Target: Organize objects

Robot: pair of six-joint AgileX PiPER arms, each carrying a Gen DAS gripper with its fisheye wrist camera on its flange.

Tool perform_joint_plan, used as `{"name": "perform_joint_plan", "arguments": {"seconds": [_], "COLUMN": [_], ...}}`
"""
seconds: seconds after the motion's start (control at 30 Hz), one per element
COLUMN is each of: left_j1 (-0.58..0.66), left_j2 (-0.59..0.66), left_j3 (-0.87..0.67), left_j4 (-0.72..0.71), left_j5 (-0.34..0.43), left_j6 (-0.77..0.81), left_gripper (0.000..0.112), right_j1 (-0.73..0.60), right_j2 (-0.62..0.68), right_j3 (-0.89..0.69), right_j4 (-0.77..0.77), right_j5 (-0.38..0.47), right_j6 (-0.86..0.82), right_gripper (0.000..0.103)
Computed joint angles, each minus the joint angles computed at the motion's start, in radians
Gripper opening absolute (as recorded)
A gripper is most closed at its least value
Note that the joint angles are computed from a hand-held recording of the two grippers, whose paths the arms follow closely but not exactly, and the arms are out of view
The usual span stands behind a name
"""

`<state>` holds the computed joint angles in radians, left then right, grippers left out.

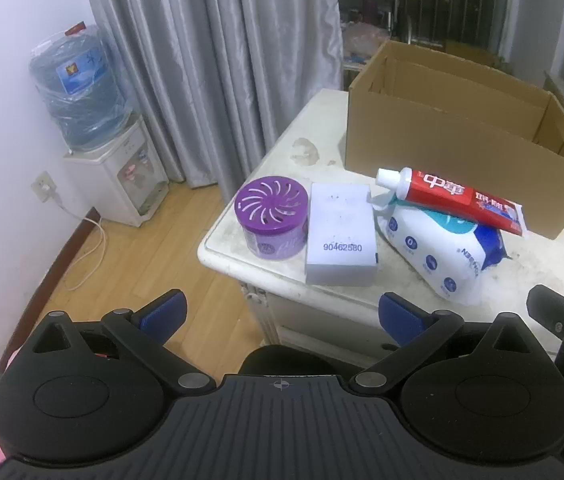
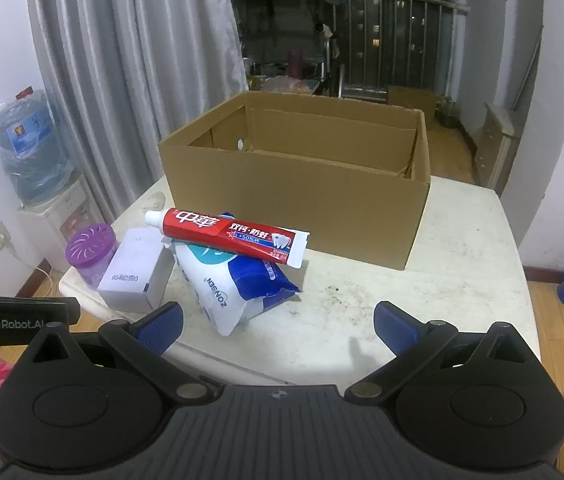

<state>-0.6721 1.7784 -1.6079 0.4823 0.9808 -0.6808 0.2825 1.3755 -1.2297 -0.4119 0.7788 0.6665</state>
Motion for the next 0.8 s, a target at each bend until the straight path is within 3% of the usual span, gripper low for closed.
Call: {"name": "perform_joint_plan", "arguments": {"seconds": [0.8], "left_j1": [-0.015], "left_j2": [0.022], "left_j3": [-0.022], "left_j4": [0.02], "left_j5": [0.019], "left_j6": [-0.008], "left_gripper": [0.103], "right_j1": [-0.01], "right_j2": [0.006], "right_j3": [0.002], "right_j4": [0.021], "right_j5": [-0.012], "right_j6": [-0.024], "right_gripper": [0.103]}}
